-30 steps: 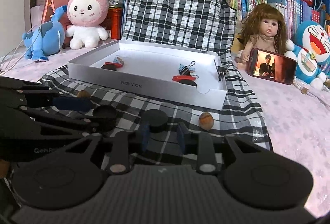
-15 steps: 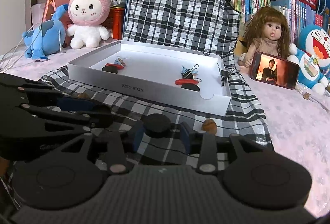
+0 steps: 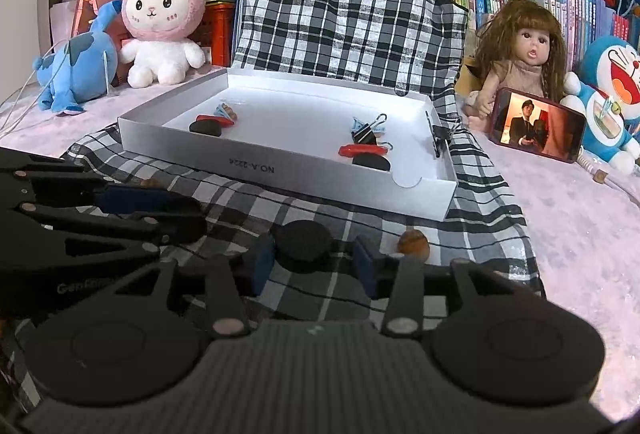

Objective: Organize rigid objects
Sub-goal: 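Grasp a black disc with the left gripper while the right gripper grasps another black disc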

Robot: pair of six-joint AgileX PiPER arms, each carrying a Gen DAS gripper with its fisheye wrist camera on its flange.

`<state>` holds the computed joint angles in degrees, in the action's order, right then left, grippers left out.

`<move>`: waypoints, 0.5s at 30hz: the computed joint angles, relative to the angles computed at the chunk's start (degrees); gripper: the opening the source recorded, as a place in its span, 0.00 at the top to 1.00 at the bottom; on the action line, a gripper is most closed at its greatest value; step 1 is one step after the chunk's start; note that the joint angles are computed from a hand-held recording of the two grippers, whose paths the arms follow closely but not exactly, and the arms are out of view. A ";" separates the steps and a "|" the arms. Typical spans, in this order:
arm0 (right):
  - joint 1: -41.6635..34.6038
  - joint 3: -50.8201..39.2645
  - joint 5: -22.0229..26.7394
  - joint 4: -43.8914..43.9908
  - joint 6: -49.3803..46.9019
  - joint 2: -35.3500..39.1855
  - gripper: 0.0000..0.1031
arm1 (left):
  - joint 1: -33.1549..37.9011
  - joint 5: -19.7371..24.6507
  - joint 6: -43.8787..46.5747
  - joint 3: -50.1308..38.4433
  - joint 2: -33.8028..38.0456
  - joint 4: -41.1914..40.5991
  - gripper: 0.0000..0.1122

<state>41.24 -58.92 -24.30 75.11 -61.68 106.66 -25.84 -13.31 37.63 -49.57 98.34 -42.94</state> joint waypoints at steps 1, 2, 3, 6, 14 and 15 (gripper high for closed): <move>0.05 0.04 -0.07 -0.25 0.27 0.00 0.46 | -0.07 -0.12 0.12 0.03 0.00 -0.11 0.73; 0.02 0.16 0.10 -0.90 0.87 -0.03 0.51 | -0.07 -0.12 0.12 0.03 0.00 -0.11 0.73; -0.01 0.20 0.29 -1.36 1.26 -0.07 0.56 | -0.06 -0.06 0.25 0.01 -0.01 -0.24 0.73; 0.21 0.16 0.16 -2.00 2.05 -0.01 0.61 | -0.12 -0.05 0.16 0.04 -0.10 -0.55 0.73; 0.25 0.22 -0.41 -3.05 4.31 -0.30 0.63 | -0.03 0.48 1.52 -0.33 -0.36 -2.27 0.73; 0.28 0.27 -0.53 -3.08 4.29 -0.43 0.63 | 0.03 0.61 1.89 -0.44 -0.42 -2.71 0.73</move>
<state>41.52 -58.65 -24.84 72.03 -57.38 106.24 -25.81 -12.71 39.52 -50.00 97.92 -45.64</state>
